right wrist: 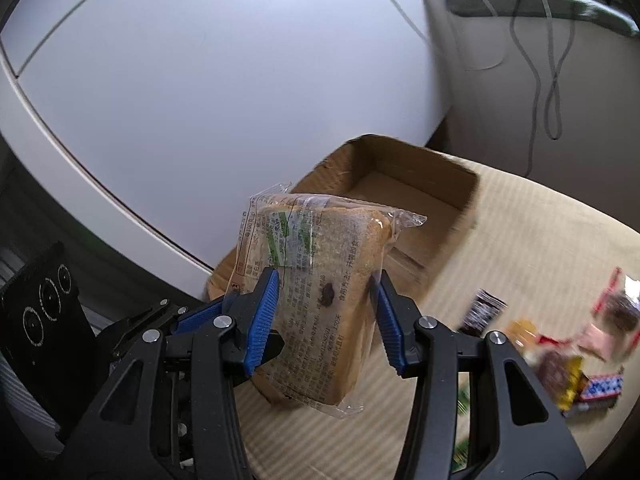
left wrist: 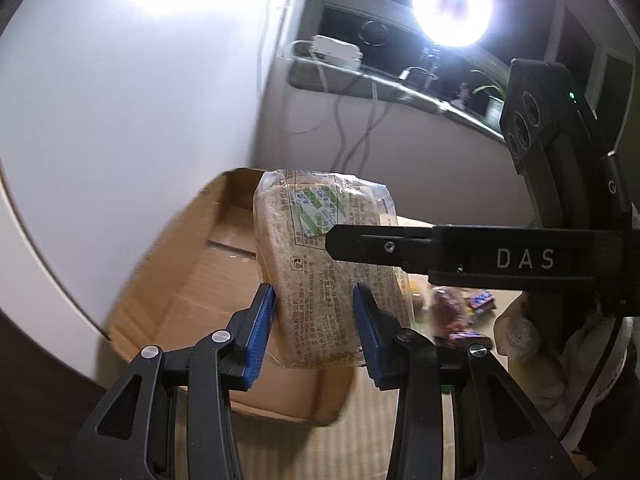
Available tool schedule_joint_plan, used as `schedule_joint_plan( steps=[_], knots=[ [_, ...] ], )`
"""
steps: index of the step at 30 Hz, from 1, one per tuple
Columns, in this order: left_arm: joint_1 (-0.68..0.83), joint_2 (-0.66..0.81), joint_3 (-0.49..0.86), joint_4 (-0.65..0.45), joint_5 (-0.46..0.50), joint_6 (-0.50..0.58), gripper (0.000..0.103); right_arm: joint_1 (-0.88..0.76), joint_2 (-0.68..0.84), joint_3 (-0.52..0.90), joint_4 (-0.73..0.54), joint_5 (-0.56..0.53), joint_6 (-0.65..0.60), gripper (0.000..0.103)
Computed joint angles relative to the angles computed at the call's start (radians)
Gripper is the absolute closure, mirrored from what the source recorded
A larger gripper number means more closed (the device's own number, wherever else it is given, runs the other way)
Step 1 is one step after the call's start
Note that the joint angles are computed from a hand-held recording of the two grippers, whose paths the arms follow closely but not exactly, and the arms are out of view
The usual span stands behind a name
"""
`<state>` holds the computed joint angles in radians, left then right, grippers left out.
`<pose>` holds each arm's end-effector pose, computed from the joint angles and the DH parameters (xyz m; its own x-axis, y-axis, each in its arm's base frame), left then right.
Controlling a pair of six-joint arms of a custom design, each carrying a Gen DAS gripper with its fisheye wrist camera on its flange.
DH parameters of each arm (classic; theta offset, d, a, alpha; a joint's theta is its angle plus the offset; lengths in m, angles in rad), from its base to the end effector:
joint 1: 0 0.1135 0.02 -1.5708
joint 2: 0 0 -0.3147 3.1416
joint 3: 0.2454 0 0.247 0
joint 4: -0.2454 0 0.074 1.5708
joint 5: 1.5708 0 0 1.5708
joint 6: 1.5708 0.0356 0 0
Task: Organize snacks
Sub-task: 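Carry the bread loaf with the left gripper into the cardboard box and release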
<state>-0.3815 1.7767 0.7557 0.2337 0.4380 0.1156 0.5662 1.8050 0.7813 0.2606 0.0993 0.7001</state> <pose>0.3059 -0.1390 0.1734 -0.5822 0.3461 -0.7357 0.6867 0.6937 -0.2171 0.2956 0.1837 0.1706 -0.7511 0.2823 -0.5969 0.0138 0.9105 0.4132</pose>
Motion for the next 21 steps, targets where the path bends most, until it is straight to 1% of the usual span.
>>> schedule_joint_plan(
  steps=[2,8,15,19,21],
  knots=[
    [0.013,0.024,0.016,0.002,-0.015,0.003,0.065,-0.006,0.046,0.053,-0.012,-0.019,-0.016,0.053],
    [0.032,0.085,0.049,0.003,-0.032,0.004,0.064,-0.025,0.128,0.123,-0.03,-0.059,-0.037,0.053],
    [0.036,0.115,0.077,-0.005,-0.042,0.0,0.063,-0.053,0.184,0.154,-0.033,-0.101,-0.044,0.053],
    [0.031,0.105,0.065,0.009,-0.067,0.0,0.063,-0.059,0.197,0.172,-0.043,-0.106,-0.052,0.052],
    [0.028,0.098,0.056,0.021,-0.086,0.002,0.063,-0.049,0.19,0.166,-0.051,-0.083,-0.054,0.052]
  ],
)
